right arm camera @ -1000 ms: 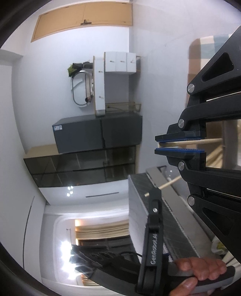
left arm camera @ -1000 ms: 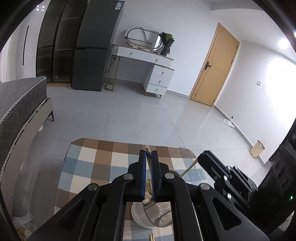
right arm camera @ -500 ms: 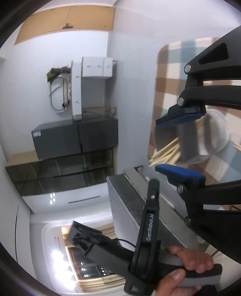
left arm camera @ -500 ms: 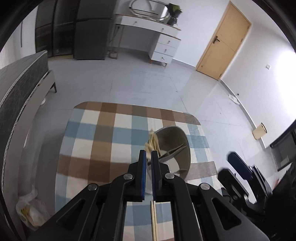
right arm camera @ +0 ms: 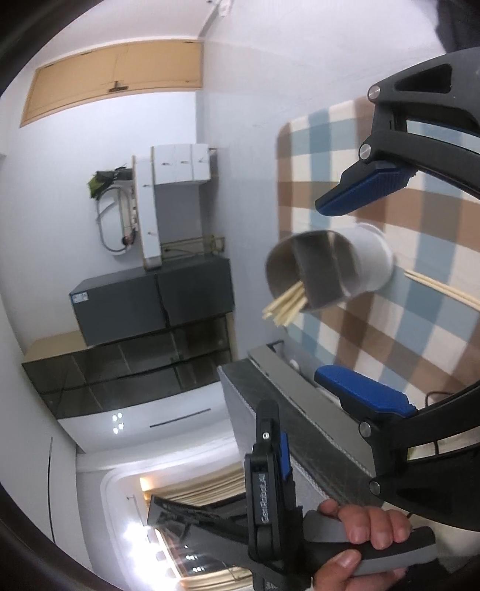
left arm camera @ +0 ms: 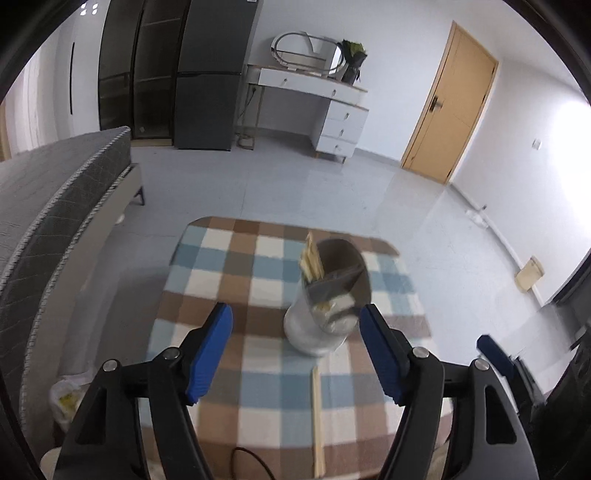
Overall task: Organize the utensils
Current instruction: 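Move the right tool to the remaining chopsticks and close on one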
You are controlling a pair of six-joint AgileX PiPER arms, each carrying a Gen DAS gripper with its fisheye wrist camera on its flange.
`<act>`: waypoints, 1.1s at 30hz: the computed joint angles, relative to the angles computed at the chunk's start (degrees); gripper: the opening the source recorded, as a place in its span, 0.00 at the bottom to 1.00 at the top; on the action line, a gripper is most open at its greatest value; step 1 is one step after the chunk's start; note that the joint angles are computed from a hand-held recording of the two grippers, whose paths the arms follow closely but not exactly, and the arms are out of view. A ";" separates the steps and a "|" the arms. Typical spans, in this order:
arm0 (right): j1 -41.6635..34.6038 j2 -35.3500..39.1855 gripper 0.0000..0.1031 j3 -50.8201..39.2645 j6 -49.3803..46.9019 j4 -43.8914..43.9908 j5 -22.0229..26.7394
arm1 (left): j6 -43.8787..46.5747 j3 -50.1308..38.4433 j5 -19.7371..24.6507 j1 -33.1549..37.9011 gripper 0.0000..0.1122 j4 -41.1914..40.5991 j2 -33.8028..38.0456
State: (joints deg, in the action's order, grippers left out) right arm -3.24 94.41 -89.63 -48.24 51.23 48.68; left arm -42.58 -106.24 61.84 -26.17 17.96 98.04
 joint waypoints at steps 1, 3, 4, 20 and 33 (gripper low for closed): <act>-0.31 -0.96 0.81 1.48 -0.48 0.62 -0.17 | -0.46 1.23 0.21 -0.76 0.60 0.46 -0.93; -0.77 -2.96 0.81 4.65 -1.45 1.29 -0.78 | -2.67 5.99 -2.47 -1.78 0.61 1.53 -3.80; -1.01 -4.43 0.82 7.18 -2.41 1.74 -1.22 | -4.72 8.81 -3.79 -2.76 0.67 3.57 -5.27; 1.48 -5.28 0.83 18.16 7.15 -12.99 -5.81 | -22.87 31.67 -19.02 -6.13 0.76 18.19 -6.65; 6.58 5.98 0.80 11.07 25.64 -30.99 -4.41 | -18.71 28.17 -15.55 -2.11 0.76 11.06 1.23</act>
